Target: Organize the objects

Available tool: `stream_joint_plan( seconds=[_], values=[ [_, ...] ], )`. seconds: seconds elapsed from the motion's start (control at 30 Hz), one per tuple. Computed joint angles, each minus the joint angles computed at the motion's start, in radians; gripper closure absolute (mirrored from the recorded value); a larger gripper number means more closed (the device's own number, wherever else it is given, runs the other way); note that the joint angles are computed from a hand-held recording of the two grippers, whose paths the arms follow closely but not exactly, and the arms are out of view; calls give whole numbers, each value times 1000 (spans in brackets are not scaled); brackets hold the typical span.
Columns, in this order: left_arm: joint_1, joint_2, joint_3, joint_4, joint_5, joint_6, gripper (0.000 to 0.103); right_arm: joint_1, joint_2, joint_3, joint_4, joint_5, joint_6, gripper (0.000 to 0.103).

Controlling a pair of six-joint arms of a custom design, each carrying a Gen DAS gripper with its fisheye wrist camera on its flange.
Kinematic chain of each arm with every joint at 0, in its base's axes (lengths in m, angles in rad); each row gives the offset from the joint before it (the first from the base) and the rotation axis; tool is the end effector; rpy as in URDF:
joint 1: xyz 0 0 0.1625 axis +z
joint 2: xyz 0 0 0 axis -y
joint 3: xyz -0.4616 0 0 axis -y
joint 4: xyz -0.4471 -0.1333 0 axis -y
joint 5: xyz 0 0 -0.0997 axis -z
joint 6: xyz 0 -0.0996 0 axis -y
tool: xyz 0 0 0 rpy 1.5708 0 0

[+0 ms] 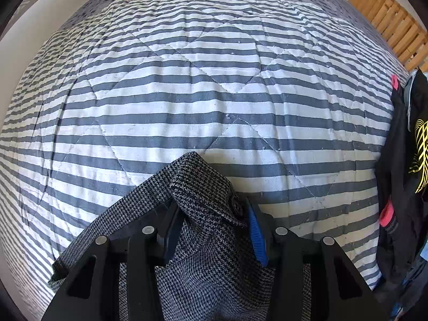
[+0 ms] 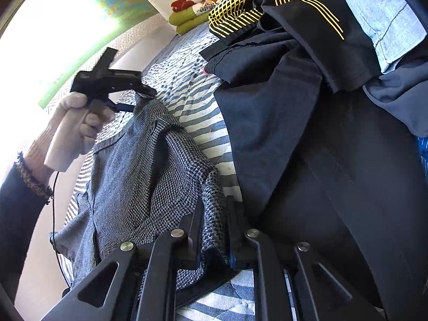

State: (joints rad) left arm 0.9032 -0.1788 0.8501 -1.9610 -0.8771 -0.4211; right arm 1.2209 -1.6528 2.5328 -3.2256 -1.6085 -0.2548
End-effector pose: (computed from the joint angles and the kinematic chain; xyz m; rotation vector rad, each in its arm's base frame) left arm -0.3894 -0.8121 -0.1347 0.4177 2.3715 -0.1591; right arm -0.0113 -0.4088 0.2766 -0.1486 -2.6870 1.0331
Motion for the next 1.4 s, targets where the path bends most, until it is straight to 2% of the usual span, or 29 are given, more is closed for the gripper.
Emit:
stream_joint_plan(
  seconds=[0.07,0.2,0.3,0.47,0.57,0.7,0.87,1.07,1.2,1.3,1.4],
  values=[
    [0,-7,12,-19,-24,15,75,-1,0,0,1,3,-1,90],
    [-11,-61,81,-84,-58,26,81,11,-3,2,-6,-11,1,92],
    [-27,-143,185,-164,-80,34,83,36,-32,14,-8,-5,0,94],
    [-57,-342,406,-292,-103,36,86,162,-106,58,-38,-18,-56,94],
    [-68,-480,545,-333,-75,27,86,261,-122,81,-65,-41,-85,94],
    [-84,-691,751,-368,-58,-33,86,405,-87,89,-98,-104,-110,94],
    [-102,-934,992,-384,-40,-91,87,576,-45,94,-69,-189,-103,94],
    [-90,-1141,1219,-450,-89,-115,87,786,73,93,-16,-387,-86,94],
    [-105,-1213,1352,-543,-148,-85,88,839,130,106,49,-456,-58,94],
    [-123,-1244,1438,-587,-162,-73,88,854,193,114,94,-525,-41,94],
    [-142,-1252,1509,-641,-148,-45,88,850,197,100,249,-549,-18,87]
  ],
)
